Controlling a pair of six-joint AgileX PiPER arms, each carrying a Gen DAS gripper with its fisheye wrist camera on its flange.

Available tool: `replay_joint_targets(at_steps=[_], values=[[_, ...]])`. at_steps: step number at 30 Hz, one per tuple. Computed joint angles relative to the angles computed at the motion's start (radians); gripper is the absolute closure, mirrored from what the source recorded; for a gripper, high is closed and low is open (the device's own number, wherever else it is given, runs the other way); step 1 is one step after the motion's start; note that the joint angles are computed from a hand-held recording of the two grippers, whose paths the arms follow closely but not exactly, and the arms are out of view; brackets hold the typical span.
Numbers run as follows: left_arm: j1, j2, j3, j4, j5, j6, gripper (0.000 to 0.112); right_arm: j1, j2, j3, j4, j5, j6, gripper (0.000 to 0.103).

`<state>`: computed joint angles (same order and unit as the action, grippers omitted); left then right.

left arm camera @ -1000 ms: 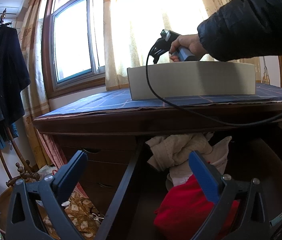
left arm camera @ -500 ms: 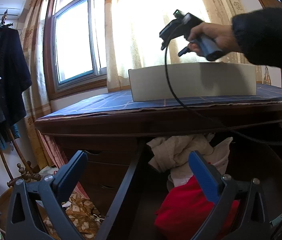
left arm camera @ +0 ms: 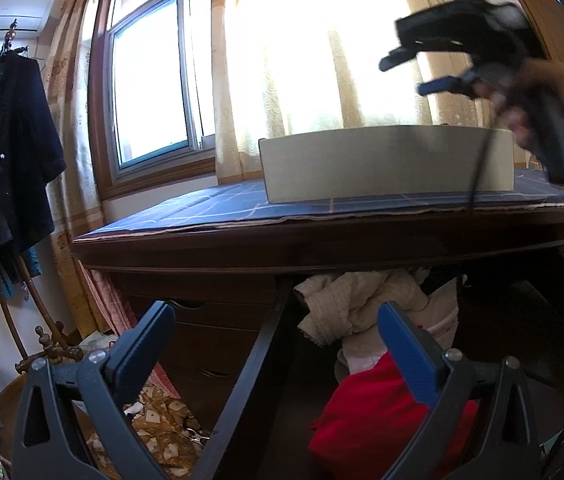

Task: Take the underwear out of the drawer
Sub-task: 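Move the right gripper back down into the drawer toward the red garment, then grasp the large red garment in the drawer with the right gripper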

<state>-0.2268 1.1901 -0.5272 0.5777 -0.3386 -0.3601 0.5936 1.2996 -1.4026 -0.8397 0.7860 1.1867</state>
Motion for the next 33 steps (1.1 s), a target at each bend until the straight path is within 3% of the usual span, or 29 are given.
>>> replay_joint_targets(at_steps=[4,11,18,24,28,33], values=[[-0.002,-0.001,0.006,-0.030,-0.004,0.026,0.009,0.175,-0.083,0.173,-0.219,0.074,0.210,0.039],[-0.023,-0.001,0.004,-0.118,0.014,0.104,0.009,0.259,-0.183,0.373,-0.168,-0.015,0.277,0.039],[0.000,0.000,0.000,-0.019,0.002,0.003,0.009,0.221,-0.218,0.463,0.196,-0.105,0.030,0.039],[0.011,0.002,0.000,0.017,-0.006,-0.034,0.009,0.185,-0.165,0.460,0.508,-0.073,-0.218,0.039],[0.015,0.002,0.001,0.030,-0.009,-0.052,0.009,0.164,-0.119,0.439,0.699,-0.102,-0.418,0.039],[0.024,0.002,0.001,0.061,-0.016,-0.097,0.009,0.125,0.019,0.359,0.878,-0.036,-0.634,0.039]])
